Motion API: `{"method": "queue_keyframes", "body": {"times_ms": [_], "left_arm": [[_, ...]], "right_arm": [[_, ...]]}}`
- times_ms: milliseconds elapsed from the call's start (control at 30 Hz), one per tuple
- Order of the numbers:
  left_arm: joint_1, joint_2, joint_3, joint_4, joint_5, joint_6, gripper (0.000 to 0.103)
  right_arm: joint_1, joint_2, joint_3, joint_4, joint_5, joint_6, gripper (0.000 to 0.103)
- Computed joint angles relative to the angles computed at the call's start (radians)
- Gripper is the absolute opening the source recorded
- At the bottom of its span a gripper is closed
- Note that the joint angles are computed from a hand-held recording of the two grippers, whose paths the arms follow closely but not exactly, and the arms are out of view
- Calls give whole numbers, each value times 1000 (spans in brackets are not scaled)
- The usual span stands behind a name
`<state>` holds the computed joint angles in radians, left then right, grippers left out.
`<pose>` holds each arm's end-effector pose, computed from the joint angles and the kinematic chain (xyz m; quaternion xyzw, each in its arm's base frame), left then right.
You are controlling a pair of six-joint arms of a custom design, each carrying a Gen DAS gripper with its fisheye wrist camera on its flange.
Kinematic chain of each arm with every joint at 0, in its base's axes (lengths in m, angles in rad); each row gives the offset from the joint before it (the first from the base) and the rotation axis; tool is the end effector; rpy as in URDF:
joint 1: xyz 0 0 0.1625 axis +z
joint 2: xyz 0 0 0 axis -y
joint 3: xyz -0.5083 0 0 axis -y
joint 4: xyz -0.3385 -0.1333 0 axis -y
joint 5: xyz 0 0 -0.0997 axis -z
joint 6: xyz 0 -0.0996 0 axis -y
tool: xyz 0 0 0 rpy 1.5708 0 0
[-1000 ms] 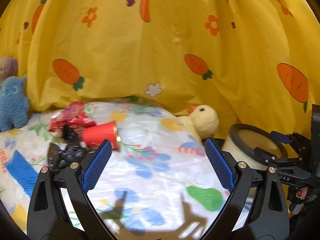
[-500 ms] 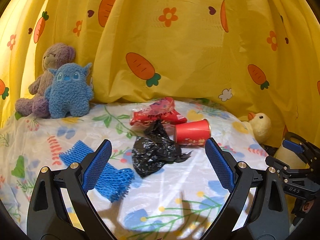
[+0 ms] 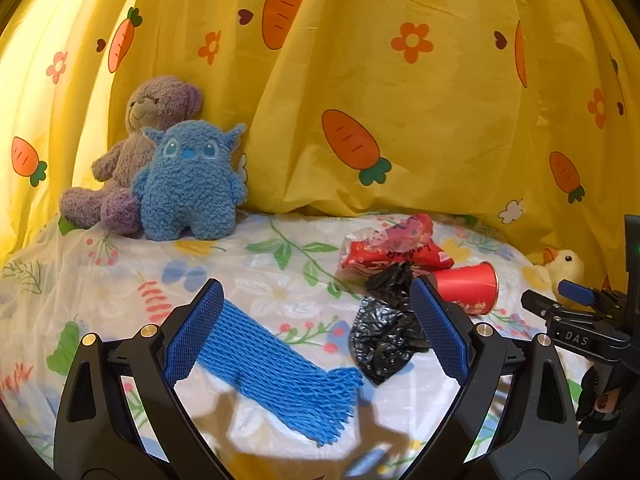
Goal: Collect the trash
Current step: 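Move both open tools back over the remaining trash pile, then grasp the red cup with the right tool while the left tool grasps the black bag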
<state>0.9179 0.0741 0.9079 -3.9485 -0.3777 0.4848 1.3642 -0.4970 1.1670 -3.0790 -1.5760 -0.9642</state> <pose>-0.2752 -0.7317 -0.0649 0.0373 0.7285 -0.5658 0.3843 -0.0450 -0.8620 0.2022 0.3368 -0.8491 0.3379 0.2268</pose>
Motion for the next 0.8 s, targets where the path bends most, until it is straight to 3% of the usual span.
{"method": "queue_keyframes", "body": {"times_ms": [167,233,400,633,800], "left_arm": [[16,-17,7,4,-25,-6,93],[21,-15,-7,25,-37,-1,93],[34,-29,0,120,-98,-70,93],[64,-35,-11,265,-196,-160,92],[81,-26,-47,327,-233,-182,89]], "right_arm": [[18,67,-135,134,-49,65,67],[18,85,-174,177,-45,77,66],[21,109,-227,238,-38,83,50],[18,113,-240,280,2,65,23],[13,92,-182,236,54,14,11]]}}
